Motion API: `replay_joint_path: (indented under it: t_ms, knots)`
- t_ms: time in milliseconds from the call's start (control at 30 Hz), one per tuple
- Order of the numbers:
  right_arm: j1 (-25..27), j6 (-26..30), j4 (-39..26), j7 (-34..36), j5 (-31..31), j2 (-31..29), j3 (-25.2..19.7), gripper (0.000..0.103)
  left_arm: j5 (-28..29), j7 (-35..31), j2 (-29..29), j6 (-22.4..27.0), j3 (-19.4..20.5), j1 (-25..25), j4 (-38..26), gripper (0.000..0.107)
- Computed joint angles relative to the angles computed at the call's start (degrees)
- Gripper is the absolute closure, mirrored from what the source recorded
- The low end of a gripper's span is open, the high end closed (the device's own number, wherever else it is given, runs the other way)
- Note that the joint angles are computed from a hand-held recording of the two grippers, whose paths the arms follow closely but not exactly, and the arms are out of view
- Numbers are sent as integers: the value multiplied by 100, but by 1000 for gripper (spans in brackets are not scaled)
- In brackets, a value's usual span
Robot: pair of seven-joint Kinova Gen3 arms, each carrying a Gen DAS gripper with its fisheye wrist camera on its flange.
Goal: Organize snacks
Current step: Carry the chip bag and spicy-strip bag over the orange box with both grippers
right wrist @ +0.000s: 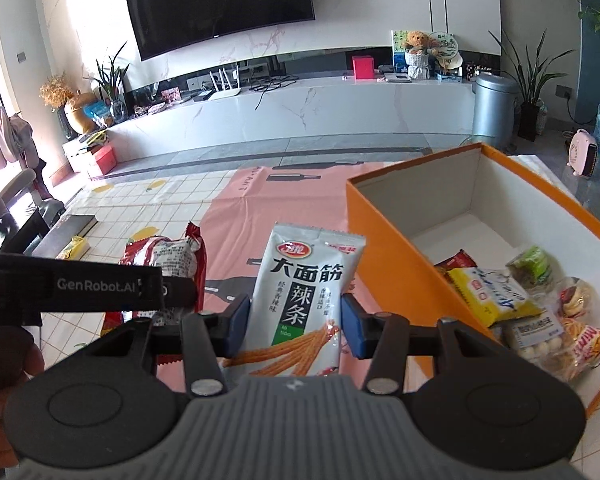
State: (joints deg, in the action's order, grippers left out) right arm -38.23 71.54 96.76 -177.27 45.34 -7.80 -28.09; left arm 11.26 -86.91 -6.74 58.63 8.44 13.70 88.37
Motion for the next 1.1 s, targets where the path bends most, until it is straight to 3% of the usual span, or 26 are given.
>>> replay_joint_path:
  t_ms: [200,433,633,800,1100]
  knots:
    - [202,352,29,330,-226,-632,-126,56,240,-302,-129,137,93,210,-205,24]
    - [587,907,-56,1423,-649,-1323,-59,56,201,-610,62,133,346,511,-579,24]
    - [756,999,8,2618,-1087,-1868,628,56,92,-1007,601,134,576,876,-1132,24]
    - [797,664,148,3550,-1455,-2063,1485,56,-271,-1204,1335,310,712,1283,-1851,24]
    - [847,-362,421,5120,-2106,-1596,2839,56,-1524,-1284,2498,642,480,2231,-2920,24]
